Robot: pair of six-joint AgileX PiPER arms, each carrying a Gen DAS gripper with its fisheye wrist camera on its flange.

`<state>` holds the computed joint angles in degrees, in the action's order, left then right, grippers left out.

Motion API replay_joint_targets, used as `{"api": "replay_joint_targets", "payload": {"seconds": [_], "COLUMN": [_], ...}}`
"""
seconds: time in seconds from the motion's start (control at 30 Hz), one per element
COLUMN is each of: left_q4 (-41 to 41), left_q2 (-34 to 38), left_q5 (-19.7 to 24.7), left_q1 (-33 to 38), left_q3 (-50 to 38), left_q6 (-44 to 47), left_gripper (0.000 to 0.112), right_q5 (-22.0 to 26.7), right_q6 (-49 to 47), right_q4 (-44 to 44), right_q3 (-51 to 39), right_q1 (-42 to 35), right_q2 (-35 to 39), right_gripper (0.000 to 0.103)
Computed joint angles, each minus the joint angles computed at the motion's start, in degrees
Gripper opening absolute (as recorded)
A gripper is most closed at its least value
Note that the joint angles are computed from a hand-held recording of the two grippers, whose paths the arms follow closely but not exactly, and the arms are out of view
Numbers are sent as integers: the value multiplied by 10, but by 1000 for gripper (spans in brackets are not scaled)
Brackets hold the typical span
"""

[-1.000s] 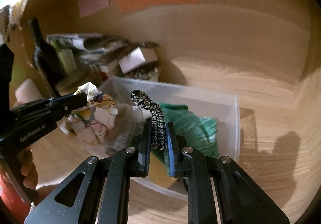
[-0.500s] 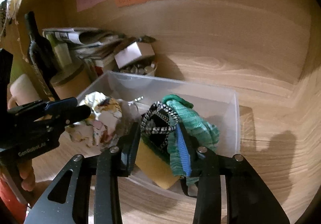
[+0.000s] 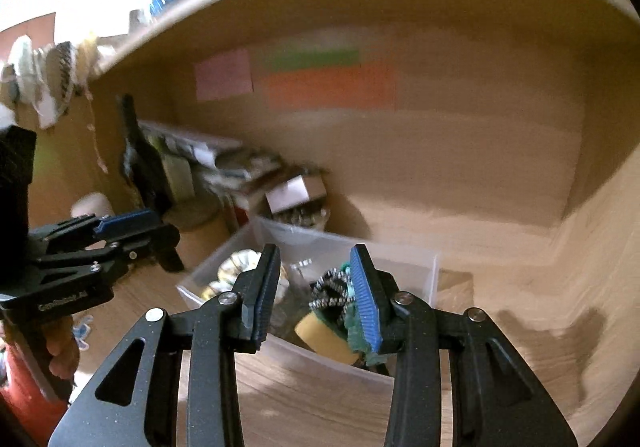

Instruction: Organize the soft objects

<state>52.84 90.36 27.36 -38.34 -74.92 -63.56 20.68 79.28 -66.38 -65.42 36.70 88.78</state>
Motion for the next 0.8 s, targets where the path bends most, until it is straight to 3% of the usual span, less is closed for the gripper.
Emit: {"api": "replay_joint_targets", "payload": {"seconds": [0.1,0.27,0.47,0.53,0.73,0.8], "left_q4": [52,142,204,233,272,279], "left_q2": [-24,-65,-100,-108,-127,-129], "left_q5": [18,60,105,127,164,178], "left_q1": [-23,-66,-111,-128,-163,-174], "left_q3": [12,33,52,61,77,78], "left_q6": [-44,-115,-175,-203,-242,-247], "left_gripper": [54,66,89,97,101,102], "right_q5": [24,68,129,151,194,211], "right_q6": [57,141,213,229,270,282], "right_q4": [-59,-145,-220,-236,-275,-286], "right_q3": [20,46,75,83,106,112], "right_q1": [22,58,106,125,162,174], "right_q2": [-35,-82,-131,-142,-161,-165], "right_gripper": [39,57,82,85,101,102]}}
